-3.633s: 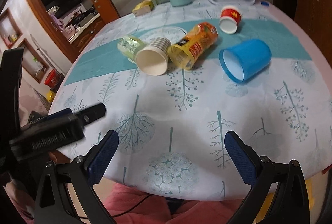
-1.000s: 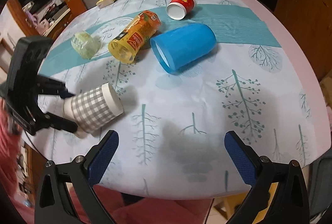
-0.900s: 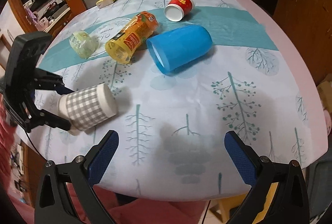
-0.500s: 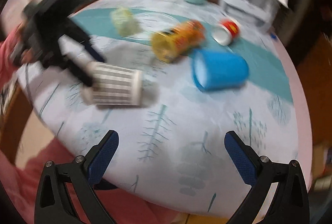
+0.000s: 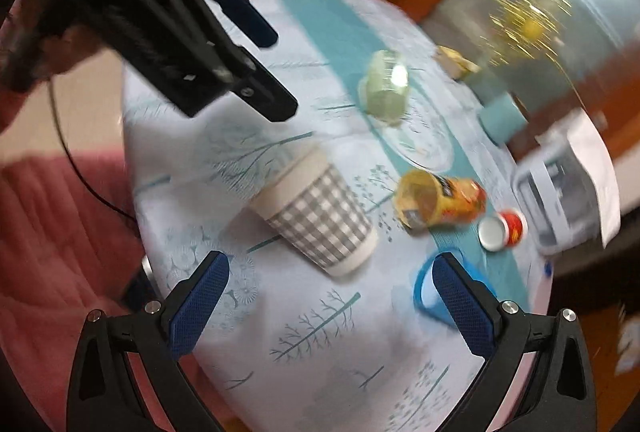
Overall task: Flip cup upright
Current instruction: 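Grasp the cup body with the right gripper while the left gripper opens and withdraws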
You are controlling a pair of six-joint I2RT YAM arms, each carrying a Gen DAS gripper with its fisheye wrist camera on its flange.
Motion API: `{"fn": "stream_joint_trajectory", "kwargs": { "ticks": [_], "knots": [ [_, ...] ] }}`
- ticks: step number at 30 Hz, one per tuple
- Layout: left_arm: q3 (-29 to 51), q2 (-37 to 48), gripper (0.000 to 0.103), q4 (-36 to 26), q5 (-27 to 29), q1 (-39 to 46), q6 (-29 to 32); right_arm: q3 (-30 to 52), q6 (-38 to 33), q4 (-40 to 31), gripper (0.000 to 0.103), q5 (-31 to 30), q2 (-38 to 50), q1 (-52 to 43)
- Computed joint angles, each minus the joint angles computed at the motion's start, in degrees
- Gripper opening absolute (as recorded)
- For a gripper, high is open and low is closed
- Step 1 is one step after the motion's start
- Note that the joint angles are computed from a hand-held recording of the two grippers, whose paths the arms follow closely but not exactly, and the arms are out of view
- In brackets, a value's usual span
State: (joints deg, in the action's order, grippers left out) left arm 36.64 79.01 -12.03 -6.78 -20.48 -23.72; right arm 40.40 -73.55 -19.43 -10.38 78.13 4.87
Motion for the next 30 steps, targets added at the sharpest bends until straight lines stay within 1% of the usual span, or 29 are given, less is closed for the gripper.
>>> {"fn": "stream_joint_trajectory", "kwargs": {
  "ticks": [3,6,7,11,13,17,19,21,23,25,26,30],
  "knots": [
    [-2.88,-0.36,0.074,0.19,-2.53,-1.51,-5.71,-2.61,-4.73,3.57,0.103,2.87,0.36,3.19],
    [-5.10,-0.84,0.074,0.02,-4.56,-2.58,-8.75,-4.21,-7.48,6.59,0.103,4.97,2.58,5.62],
    [-5.78,-0.45,0.074,0.38,-5.13,-3.23,-9.37,-4.84,-8.71,7.97,0.103,5.60,3.47,6.29],
    [-7.74,0.89,0.074,1.97,-5.49,-4.30,-8.32,-6.43,-12.09,13.66,0.102,8.68,7.49,8.74],
    [-8.32,1.26,0.074,2.54,-4.99,-3.85,-8.39,-5.79,-12.66,15.35,0.102,10.07,10.32,9.52],
    [-9.44,1.37,0.074,4.16,-2.36,-1.68,-8.38,-2.78,-12.01,14.62,0.100,11.36,14.00,10.51],
    [-9.84,1.55,0.074,4.92,-1.57,-0.78,-8.46,-1.24,-10.57,14.97,0.099,11.25,15.66,10.79],
    [-10.23,1.65,0.074,6.09,0.58,0.68,-7.82,1.46,-9.02,13.03,0.093,10.48,17.05,10.93],
    [-10.48,2.15,0.074,6.88,2.38,1.53,-7.77,4.26,-7.63,10.47,0.081,10.82,18.65,11.25],
    [-10.19,2.77,0.074,6.87,2.95,1.77,-7.53,6.25,-6.52,9.51,0.073,11.81,20.52,11.60],
    [-9.84,2.93,0.074,6.32,2.53,1.56,-7.71,6.65,-6.20,9.09,0.071,12.18,20.71,11.83],
    [-9.34,1.42,0.074,4.54,0.74,0.25,-8.27,8.64,-4.68,6.94,0.070,10.78,21.31,11.10]
  ]
}}
